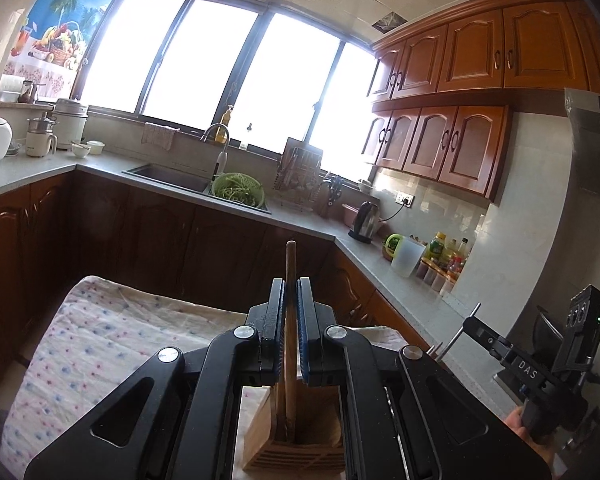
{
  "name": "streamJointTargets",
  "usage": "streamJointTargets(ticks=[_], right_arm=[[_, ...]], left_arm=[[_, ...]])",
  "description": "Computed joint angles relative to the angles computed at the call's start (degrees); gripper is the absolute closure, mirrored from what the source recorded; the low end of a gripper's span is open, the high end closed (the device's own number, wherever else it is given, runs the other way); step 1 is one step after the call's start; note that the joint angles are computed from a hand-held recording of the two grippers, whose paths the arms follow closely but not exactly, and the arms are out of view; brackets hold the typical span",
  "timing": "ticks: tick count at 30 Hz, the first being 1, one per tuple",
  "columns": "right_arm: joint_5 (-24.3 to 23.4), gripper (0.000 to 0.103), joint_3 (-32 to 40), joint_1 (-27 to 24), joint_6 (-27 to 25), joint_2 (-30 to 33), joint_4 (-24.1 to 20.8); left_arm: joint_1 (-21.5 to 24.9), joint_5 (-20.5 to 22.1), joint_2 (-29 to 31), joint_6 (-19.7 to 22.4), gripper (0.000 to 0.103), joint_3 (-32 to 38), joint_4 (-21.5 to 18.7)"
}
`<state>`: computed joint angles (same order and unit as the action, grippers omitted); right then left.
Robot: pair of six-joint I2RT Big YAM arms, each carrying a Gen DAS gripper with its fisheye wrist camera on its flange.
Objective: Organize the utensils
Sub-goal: 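Lift both held sticks upright and lower them into the wooden holder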
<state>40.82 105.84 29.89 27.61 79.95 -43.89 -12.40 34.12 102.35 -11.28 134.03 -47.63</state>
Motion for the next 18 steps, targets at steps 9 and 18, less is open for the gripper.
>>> streamJointTargets(ticks=[9, 18], right_arm=[[-0.4, 0.099, -6.2, 0.0, 5.6, -0.9, 1.7], [-0.8, 0.099, -7.5, -0.2, 8.1, -1.0, 0.3]], left_arm=[[-0.3, -0.2, -1.2, 0.0, 0.098, -7.1, 0.8], [-1.1, 0.2, -0.4, 2.7, 0.098, -7.3, -1.7]])
